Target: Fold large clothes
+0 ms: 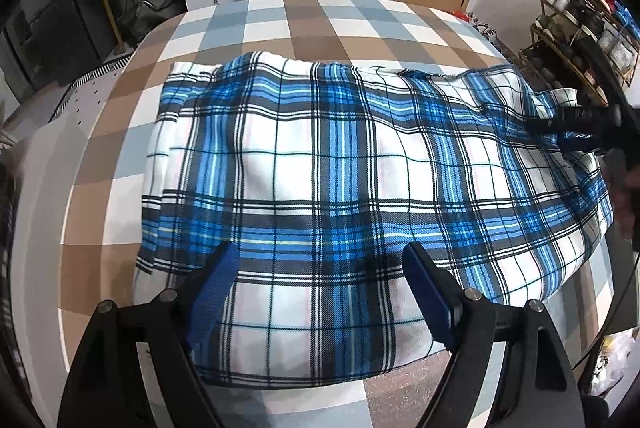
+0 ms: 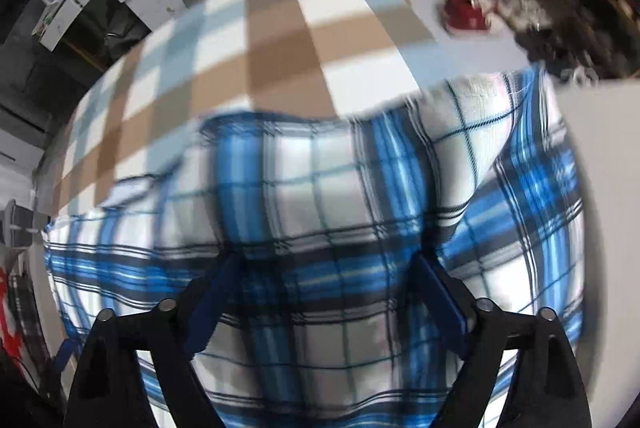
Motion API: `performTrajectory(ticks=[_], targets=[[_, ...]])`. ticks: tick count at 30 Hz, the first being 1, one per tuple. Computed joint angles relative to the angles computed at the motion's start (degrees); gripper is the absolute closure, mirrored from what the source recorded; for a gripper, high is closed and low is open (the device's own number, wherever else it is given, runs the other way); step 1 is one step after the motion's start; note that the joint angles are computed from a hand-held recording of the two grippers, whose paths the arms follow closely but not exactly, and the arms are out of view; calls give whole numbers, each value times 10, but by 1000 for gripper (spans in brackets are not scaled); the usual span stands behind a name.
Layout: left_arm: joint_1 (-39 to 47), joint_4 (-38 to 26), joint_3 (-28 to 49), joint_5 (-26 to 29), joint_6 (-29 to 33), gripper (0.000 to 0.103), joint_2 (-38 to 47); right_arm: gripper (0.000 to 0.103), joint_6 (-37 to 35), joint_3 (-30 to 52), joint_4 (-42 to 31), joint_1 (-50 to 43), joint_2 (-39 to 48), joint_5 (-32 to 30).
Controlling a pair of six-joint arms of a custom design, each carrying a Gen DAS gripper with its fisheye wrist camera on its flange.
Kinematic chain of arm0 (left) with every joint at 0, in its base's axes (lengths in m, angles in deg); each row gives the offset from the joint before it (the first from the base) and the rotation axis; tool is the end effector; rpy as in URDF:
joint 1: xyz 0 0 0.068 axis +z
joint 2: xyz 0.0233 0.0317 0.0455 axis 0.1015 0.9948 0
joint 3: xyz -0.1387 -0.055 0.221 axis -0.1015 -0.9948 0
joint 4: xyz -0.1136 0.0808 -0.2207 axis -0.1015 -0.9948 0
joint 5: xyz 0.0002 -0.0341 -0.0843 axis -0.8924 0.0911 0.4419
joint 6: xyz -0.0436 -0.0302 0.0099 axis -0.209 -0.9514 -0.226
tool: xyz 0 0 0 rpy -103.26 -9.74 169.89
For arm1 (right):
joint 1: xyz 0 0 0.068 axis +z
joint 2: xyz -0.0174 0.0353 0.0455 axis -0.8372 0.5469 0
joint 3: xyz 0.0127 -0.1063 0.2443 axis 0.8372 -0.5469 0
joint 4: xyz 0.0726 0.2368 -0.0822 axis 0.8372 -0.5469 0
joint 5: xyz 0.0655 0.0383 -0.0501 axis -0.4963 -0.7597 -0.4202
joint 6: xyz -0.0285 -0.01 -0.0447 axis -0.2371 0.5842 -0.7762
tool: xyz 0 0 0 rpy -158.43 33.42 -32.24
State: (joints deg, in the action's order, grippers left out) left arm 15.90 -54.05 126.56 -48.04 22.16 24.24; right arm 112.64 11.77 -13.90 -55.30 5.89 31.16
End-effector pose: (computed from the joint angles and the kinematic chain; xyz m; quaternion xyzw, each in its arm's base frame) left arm 0.2698 0.0313 0.2002 0.2831 0.9118 -0.1337 0.2656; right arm 0.2403 0.0064 0.2026 0.2872 0.9466 0.0466 0.1387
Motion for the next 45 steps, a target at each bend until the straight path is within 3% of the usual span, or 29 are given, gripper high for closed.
performTrajectory(ticks=[4,6,11,14,17,19,20,22,25,28,32,35,38,40,42,45], targets=[[-1,8,3,-11,-7,23,13,12,11,56,-43,107,76,140],[10,-3,14,-3,-7,23,22,15,15,79,-62,107,80,128],[41,-38,48,47,7,23,42,15,47,49,-45,123,-9,128],[48,-57,66,79,10,23,56,15,52,35,-41,154,22,107],[45,-52,64,105,24,23,55,13,68,30,-27,219,64,197],[32,-19,47,93,22,23,45,14,79,54,-49,231,90,212],[29,-16,47,96,24,23,46,15,81,77,-71,230,106,207],[32,-39,60,120,39,23,52,32,79,95,-77,232,93,180],[37,-76,79,178,64,23,52,32,102,87,-61,256,44,142],[28,-123,117,229,58,23,81,32,136,76,-58,320,21,155],[-21,-111,128,182,4,23,112,26,195,26,-58,389,-11,168],[-69,-50,113,76,-53,23,139,17,230,-2,-46,424,8,187],[-76,-34,96,63,-58,22,124,16,245,3,-56,464,16,232],[-80,-29,89,54,-66,22,116,16,273,-15,-48,461,-34,216],[-76,-33,87,56,-68,22,111,15,337,-77,-17,471,-152,210],[-56,-54,90,77,-69,22,106,12,488,-141,-78,516,-324,246]])
